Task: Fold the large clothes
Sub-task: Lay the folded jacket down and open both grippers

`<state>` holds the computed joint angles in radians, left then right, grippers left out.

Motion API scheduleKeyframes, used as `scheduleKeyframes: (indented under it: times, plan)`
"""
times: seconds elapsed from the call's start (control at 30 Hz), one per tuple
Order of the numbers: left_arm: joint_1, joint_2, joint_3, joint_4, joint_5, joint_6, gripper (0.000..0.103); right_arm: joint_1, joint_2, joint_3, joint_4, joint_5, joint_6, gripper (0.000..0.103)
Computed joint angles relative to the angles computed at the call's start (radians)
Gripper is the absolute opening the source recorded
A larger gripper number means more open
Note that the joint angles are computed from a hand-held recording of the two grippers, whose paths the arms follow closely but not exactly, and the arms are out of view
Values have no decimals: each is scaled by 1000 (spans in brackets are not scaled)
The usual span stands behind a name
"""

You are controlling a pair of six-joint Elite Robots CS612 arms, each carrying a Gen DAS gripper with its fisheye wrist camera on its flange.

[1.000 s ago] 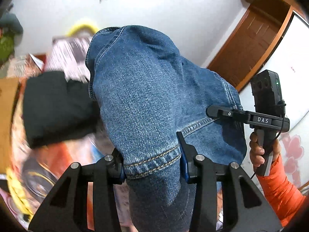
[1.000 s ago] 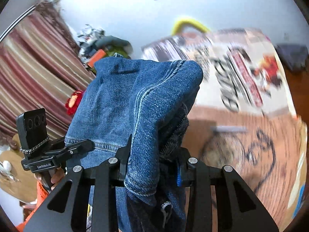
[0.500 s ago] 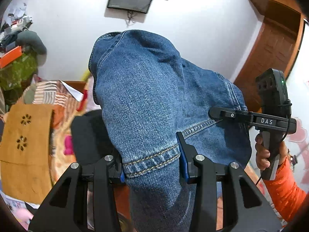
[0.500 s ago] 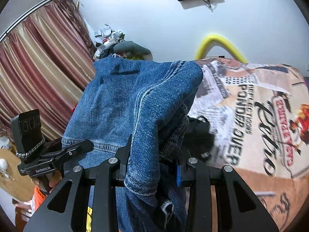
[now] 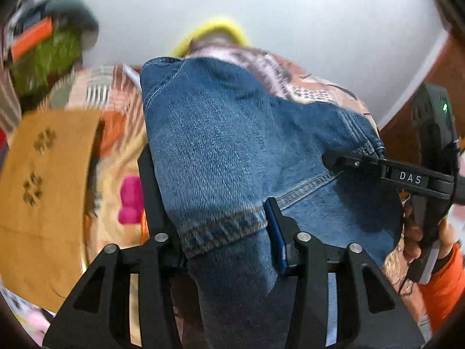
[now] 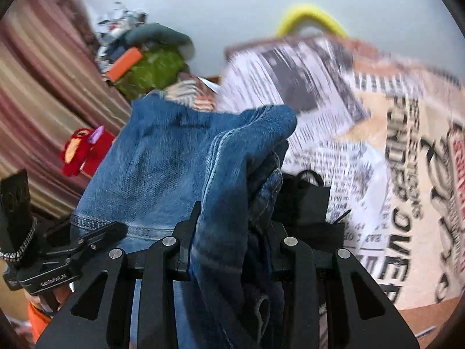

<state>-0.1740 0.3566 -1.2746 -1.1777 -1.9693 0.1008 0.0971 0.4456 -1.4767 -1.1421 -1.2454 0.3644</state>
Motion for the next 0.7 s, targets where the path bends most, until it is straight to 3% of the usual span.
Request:
scheduleKeyframes:
  times: [0.1,0.3,0.4,0.53,0.7]
  plan:
    - [9,-4,15,13,-26,-18,57,-8,1,-6,43,5,28,43]
    - [-1,10,-40,30,41,-39,63,4,-10,-70,160,-82,-44,49]
    - [1,18,-84,59,45,-46,71,8,-6,-118,204,-113,-84,51]
    - [-6,48,-179,92,102,-39,76,27,5,-179,238,-187,-131,59]
    - [-8,73,-276,168,127,-82,76,45,18,-262,291,-216,-136,59]
